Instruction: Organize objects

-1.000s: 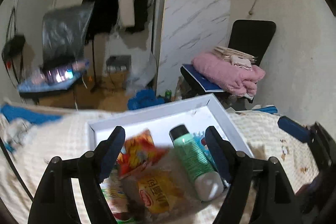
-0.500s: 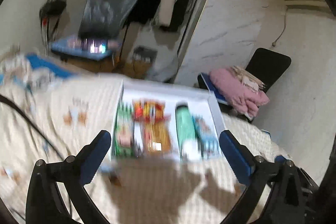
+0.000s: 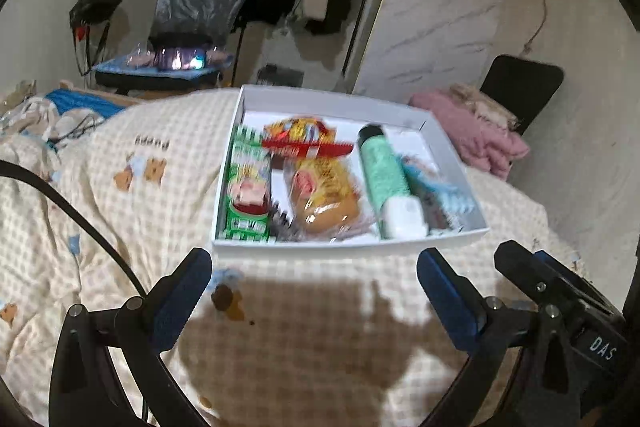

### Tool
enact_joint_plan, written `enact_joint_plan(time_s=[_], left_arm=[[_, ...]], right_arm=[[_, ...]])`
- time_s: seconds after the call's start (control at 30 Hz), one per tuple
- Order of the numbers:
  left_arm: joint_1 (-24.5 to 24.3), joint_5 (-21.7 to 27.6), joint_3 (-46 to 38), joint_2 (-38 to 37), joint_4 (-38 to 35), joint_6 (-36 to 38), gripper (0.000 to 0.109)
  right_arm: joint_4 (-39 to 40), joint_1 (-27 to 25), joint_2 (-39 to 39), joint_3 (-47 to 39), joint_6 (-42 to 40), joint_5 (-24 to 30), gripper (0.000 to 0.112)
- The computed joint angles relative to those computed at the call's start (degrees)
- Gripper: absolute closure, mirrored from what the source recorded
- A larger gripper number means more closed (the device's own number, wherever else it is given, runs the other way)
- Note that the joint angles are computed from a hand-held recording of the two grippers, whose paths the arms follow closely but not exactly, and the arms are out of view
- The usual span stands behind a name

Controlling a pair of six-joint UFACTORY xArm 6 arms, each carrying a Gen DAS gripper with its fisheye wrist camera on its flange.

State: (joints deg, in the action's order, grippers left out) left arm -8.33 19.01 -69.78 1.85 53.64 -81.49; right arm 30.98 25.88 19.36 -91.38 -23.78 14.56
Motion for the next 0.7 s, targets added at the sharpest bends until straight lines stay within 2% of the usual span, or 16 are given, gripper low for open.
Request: enact_joint_plan(time_s=[0.1, 0.2, 0.27, 0.33, 0.47, 0.57, 0.7], left_arm=[[-0.2, 1.2, 0.0, 0.3, -0.5, -0.8, 0.006], [-0.9, 2.9, 0.2, -0.1, 3.9, -3.7, 0.006], [-1.2, 4.3, -0.2, 0.2, 1.9, -1.8, 0.006], [-0.6, 3.0, 0.4, 0.1, -0.1, -0.9, 0.006], [0.4, 1.8, 1.4, -0.2, -1.6, -2.0, 0.006], [0.9, 0.7, 2.0, -0.2, -3.4, -1.5, 0.006], [2.1, -3.5, 3.4, -0.4, -6.8, -0.6, 0.006]], right_arm=[[2.1, -0.3, 0.5, -0.5, -0.8, 2.1, 0.011], [-0.2, 0.3, -0.5, 2.5, 1.6, -2.5, 0.011], [0.1, 0.8, -0.9, 3.2, 1.1, -3.8, 0.011], [-0.7, 1.1, -1.2, 3.8, 2.1, -4.4, 0.011], [3.6, 1.7, -0.8, 3.1, -2.2, -2.6, 0.011], [2.8, 1.8, -0.6, 3.4, -1.2, -2.8, 0.011], [0.3, 1.5, 0.0, 2.7, 0.8, -0.7, 0.011]])
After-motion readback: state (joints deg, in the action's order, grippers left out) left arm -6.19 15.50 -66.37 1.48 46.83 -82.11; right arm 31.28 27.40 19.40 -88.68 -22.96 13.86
